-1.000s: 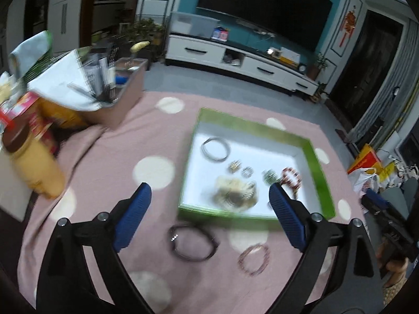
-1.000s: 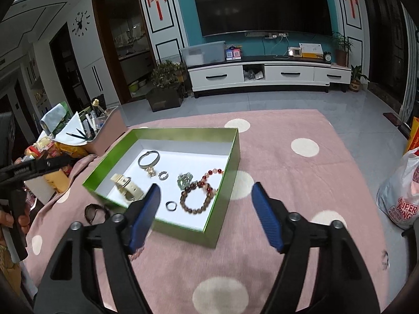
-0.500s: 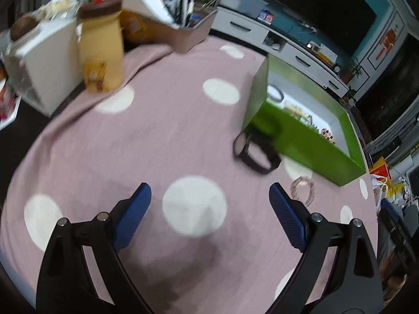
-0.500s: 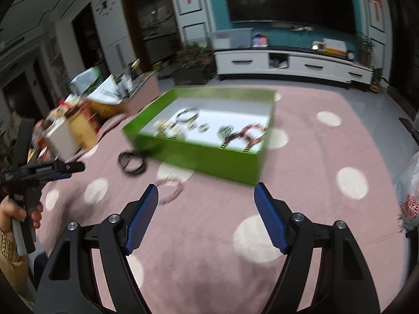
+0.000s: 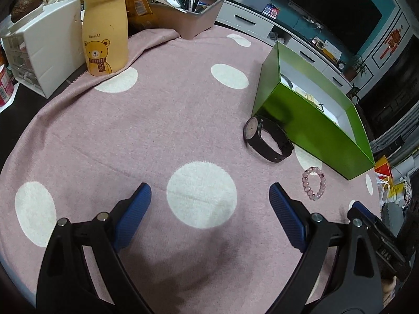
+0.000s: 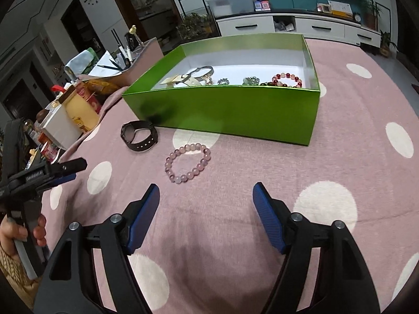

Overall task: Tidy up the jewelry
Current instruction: 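Grasp the black watch with the left tool while the right tool grasps the pink bead bracelet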

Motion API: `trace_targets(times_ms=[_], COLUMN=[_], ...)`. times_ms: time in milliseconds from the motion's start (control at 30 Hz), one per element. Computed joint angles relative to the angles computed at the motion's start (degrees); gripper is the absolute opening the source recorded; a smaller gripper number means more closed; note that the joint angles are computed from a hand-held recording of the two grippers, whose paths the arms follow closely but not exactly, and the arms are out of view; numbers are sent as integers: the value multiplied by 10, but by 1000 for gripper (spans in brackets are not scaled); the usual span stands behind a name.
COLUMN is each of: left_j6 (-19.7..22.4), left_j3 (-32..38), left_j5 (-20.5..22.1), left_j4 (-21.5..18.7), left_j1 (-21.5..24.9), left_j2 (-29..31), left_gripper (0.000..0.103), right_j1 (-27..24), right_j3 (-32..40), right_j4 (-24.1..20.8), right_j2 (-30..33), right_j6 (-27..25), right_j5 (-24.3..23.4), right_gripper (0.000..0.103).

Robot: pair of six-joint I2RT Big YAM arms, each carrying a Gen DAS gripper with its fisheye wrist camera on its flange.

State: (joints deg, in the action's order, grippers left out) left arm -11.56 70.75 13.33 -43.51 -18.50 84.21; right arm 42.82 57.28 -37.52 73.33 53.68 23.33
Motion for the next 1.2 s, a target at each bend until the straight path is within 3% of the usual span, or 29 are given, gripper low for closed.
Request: trace_targets(times_ms=[233, 467, 600, 733, 867, 967, 1200], left_j6=[12, 27, 34, 41, 49, 54, 66], left_j3=[15, 42, 62, 88, 116, 131, 157], left_j5=[-13, -29, -31, -36, -44, -51, -60], left_j4=[8, 24, 24, 22, 18, 16, -10], left_j1=[-10, -26, -35, -45, -57, -65, -73], left_j2=[17, 39, 57, 80, 105, 121, 152], left_gripper=[92, 92, 92, 88, 77, 75, 55], right_j1=[-22, -26, -25, -24, -15, -4, 4], right_j3=[49, 121, 132, 117, 98, 89, 64], right_j4=[-33, -100, -107, -93, -81, -85, -74], right_j2=[58, 132, 144, 131, 102, 83, 52], right_j6=[-22, -63, -82, -77, -59, -43, -15], right_j5=[-13, 19, 31, 33, 55, 78, 94], right_gripper=[51, 29, 8, 7, 7, 7, 7])
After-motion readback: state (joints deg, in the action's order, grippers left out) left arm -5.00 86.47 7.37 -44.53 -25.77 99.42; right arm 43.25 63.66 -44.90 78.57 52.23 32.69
